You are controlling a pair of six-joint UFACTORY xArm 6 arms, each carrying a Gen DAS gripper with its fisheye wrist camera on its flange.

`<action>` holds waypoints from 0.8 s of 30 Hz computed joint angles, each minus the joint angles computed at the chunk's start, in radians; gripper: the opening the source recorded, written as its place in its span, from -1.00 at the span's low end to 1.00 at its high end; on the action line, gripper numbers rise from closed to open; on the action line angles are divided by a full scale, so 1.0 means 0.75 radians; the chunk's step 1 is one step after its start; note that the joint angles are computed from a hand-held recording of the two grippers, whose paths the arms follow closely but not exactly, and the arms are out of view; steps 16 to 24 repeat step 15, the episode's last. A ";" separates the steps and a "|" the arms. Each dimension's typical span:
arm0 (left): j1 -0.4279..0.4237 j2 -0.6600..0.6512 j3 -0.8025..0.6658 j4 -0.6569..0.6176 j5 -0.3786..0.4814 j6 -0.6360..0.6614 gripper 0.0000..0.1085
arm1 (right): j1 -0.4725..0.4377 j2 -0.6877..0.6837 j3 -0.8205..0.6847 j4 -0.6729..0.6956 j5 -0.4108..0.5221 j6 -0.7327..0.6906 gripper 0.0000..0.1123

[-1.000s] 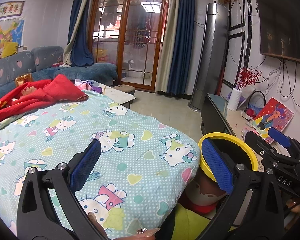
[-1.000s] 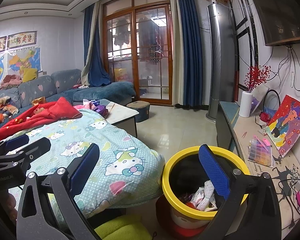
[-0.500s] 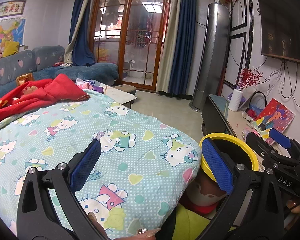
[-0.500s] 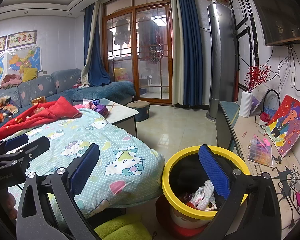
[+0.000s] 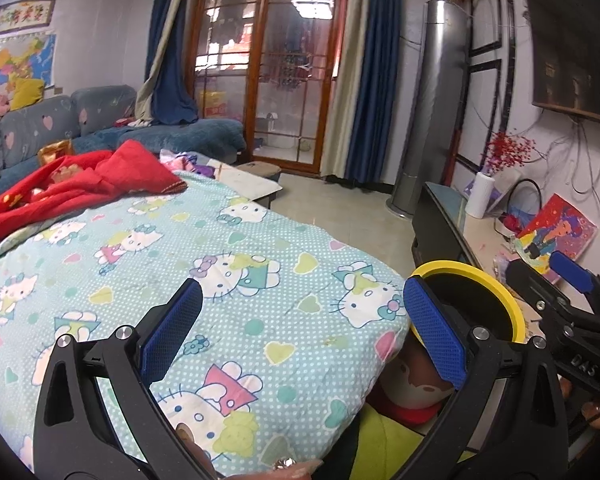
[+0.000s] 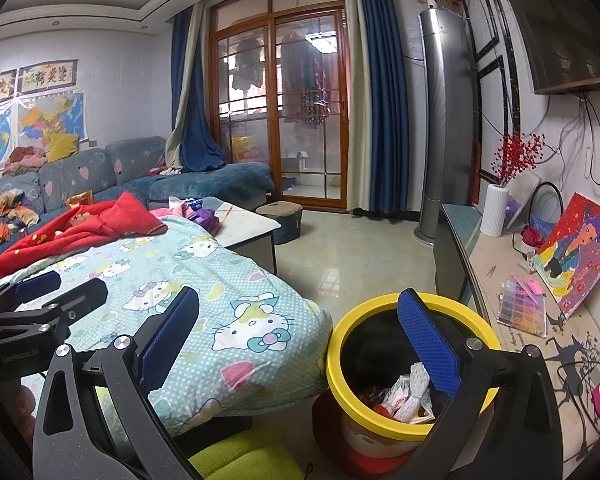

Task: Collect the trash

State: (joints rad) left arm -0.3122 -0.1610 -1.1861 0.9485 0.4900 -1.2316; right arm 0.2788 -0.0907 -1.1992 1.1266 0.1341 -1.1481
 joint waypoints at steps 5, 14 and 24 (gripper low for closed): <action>0.038 -0.063 0.052 -0.068 -0.003 0.005 0.70 | 0.057 -0.020 -0.039 0.132 0.097 -0.242 0.73; 0.392 -0.650 0.456 -0.240 0.487 0.064 0.70 | 0.358 0.311 -0.550 -0.464 0.829 0.403 0.72; 0.468 -0.717 0.502 -0.256 0.588 0.088 0.70 | 0.359 0.312 -0.554 -0.473 0.832 0.414 0.72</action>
